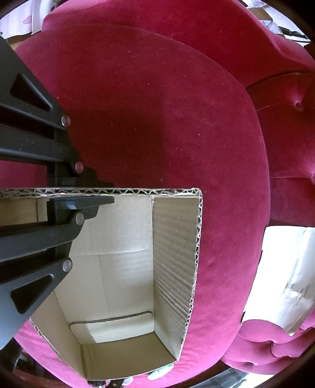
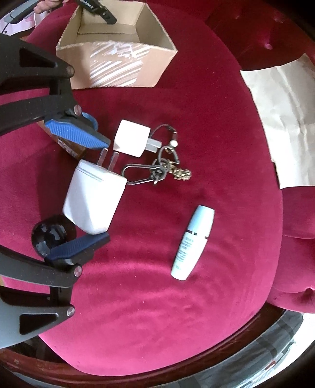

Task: Organize rigid objects
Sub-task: 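Close the right gripper on the white wall charger and lift it, then carry the white charger with the right gripper over the box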

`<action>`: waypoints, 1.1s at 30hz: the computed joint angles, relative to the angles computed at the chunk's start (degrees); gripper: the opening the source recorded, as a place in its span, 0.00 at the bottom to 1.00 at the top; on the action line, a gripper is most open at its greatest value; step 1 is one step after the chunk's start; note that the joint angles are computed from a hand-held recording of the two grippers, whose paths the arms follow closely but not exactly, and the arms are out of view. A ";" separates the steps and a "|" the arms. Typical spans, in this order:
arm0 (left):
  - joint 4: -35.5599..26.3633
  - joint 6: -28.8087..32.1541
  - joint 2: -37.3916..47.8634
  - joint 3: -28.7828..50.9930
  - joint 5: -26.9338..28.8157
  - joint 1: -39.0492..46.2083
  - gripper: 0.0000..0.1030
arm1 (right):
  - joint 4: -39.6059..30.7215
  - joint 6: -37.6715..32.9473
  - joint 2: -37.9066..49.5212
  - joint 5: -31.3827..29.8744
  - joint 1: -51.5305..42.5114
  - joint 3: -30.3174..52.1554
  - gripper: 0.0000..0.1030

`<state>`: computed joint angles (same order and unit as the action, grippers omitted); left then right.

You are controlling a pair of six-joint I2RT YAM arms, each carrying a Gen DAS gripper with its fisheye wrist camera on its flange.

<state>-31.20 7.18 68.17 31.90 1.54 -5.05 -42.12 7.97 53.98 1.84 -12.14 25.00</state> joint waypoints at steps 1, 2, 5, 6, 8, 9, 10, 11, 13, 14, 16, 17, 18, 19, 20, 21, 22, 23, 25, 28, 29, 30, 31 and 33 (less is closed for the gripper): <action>0.08 0.04 -0.03 -0.07 -0.06 -0.01 0.03 | -0.71 0.03 -0.67 0.01 -0.01 0.53 0.72; 0.02 -0.14 -0.17 -0.13 -0.20 -0.27 0.03 | -1.13 0.21 -1.11 0.07 0.22 0.88 0.72; 0.02 0.00 -0.25 -0.13 -0.29 -0.24 0.03 | -2.14 1.27 -1.86 0.69 1.47 1.98 0.72; -0.02 -0.01 -0.33 -0.16 -0.30 -0.26 0.03 | -2.97 1.18 -2.55 0.66 1.44 2.36 0.72; -0.04 -0.06 -0.37 -0.19 -0.27 -0.27 0.03 | -4.89 1.31 -4.39 0.80 1.66 3.06 0.72; -0.04 -0.10 -0.38 -0.19 -0.28 -0.30 0.03 | -5.20 1.65 -4.64 1.13 2.16 3.45 0.72; -0.04 -0.10 -0.38 -0.19 -0.28 -0.30 0.03 | -6.21 1.13 -5.21 0.96 1.72 4.14 0.72; -0.03 -0.08 -0.38 -0.20 -0.34 -0.35 0.03 | -6.44 1.36 -5.72 0.99 2.00 4.24 0.72; -0.03 -0.09 -0.46 -0.25 -0.43 -0.43 0.03 | -8.19 3.51 -7.15 2.31 4.66 5.08 0.72; -0.07 -0.07 -0.54 -0.27 -0.43 -0.43 0.03 | -9.76 4.92 -8.20 2.96 6.36 5.80 0.72; -0.07 -0.07 -0.54 -0.27 -0.43 -0.43 0.03 | -10.71 6.25 -8.87 3.88 8.28 6.75 0.72; -0.09 -0.19 -0.57 -0.27 -0.41 -0.47 0.03 | -11.12 6.80 -9.10 4.21 9.08 7.19 0.72; -0.12 -0.28 -0.66 -0.30 -0.44 -0.55 0.03 | -11.60 7.83 -9.22 4.57 10.25 7.85 0.72; -0.12 -0.28 -0.66 -0.30 -0.44 -0.55 0.03 | -11.92 8.34 -9.48 4.70 10.82 8.10 0.72; -0.15 -0.29 -0.66 -0.30 -0.35 -0.49 0.03 | -12.29 9.19 -9.46 5.01 11.88 8.65 0.72; -0.15 -0.29 -0.66 -0.30 -0.35 -0.49 0.03 | -12.45 9.90 -9.38 5.34 12.75 9.01 0.72; -0.17 -0.29 -0.75 -0.34 -0.29 -0.46 0.03 | -12.55 10.75 -9.31 5.84 13.88 9.44 0.72; -0.18 -0.29 -0.84 -0.39 -0.31 -0.46 0.03 | -12.68 11.68 -9.23 6.50 15.26 9.80 0.72; -0.12 -0.20 -0.88 -0.43 -0.46 -0.59 0.03 | -12.92 14.17 -8.90 8.40 18.96 10.62 0.72; -0.06 -0.46 -0.83 -0.42 -0.47 -0.82 0.03 | -13.03 17.39 -7.94 10.44 23.51 11.93 0.72; -0.07 -0.46 -0.86 -0.43 -0.47 -0.79 0.03 | -13.08 18.47 -7.58 10.94 25.04 12.41 0.72; -0.07 -0.43 -0.91 -0.47 -0.48 -0.77 0.03 | -12.91 19.14 -7.28 11.24 25.97 12.64 0.72; -0.07 -0.30 -0.93 -0.48 -0.40 -0.65 0.03 | -12.76 19.91 -6.90 11.63 27.14 13.01 0.72; -0.05 -0.13 -0.93 -0.48 -0.38 -0.65 0.03 | -12.46 21.44 -6.04 12.48 29.66 13.78 0.72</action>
